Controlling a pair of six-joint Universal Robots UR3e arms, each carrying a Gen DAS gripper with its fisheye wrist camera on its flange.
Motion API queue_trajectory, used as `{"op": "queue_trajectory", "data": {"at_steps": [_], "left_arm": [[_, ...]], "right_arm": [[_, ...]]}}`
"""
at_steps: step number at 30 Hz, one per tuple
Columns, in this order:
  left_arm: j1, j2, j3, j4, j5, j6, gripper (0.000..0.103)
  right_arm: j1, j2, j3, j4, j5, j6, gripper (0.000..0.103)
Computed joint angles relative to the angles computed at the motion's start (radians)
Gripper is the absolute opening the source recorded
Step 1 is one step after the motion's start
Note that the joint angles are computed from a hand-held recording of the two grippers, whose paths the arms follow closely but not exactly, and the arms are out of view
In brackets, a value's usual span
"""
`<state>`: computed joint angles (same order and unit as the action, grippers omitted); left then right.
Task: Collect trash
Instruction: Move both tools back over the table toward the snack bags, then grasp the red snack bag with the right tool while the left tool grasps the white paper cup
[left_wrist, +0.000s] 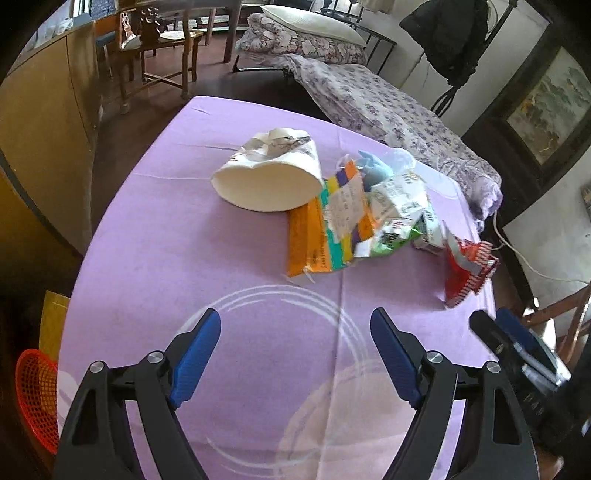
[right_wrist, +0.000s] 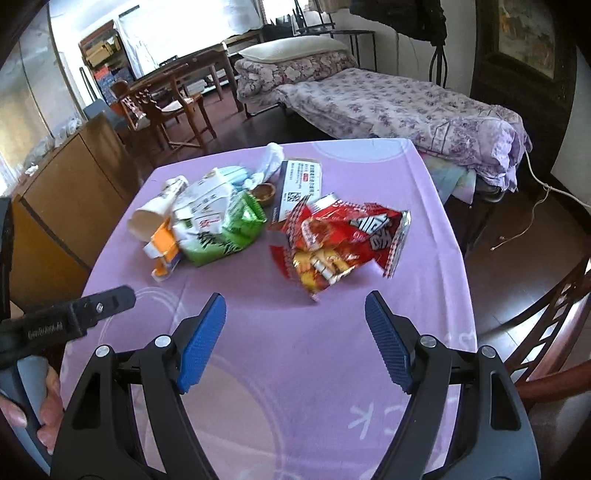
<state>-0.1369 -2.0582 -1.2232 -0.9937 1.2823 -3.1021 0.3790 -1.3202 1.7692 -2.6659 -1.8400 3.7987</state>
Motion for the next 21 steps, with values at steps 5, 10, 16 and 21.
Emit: {"op": "queue_trajectory", "data": {"at_steps": [5,10,16,21], "left_arm": [[0.022,-0.007,-0.038,0.042,0.012,0.015,0.082],[0.042,-0.016,-0.032,0.063,0.017,0.01,0.082],[0.054,-0.008,-0.041,0.07,0.013,0.01,0.082],[0.065,0.004,-0.064,0.098,0.022,0.01,0.082]], "right_arm": [[-0.001,0.054,-0.084,0.086,-0.036,-0.018,0.075],[-0.012,0.117,-0.164,0.154,-0.034,-0.038,0.064],[-0.012,0.176,-0.227,0.203,-0.051,-0.034,0.019],[-0.013,0.1,-0.12,0.122,-0.024,0.006,0.004]]}}
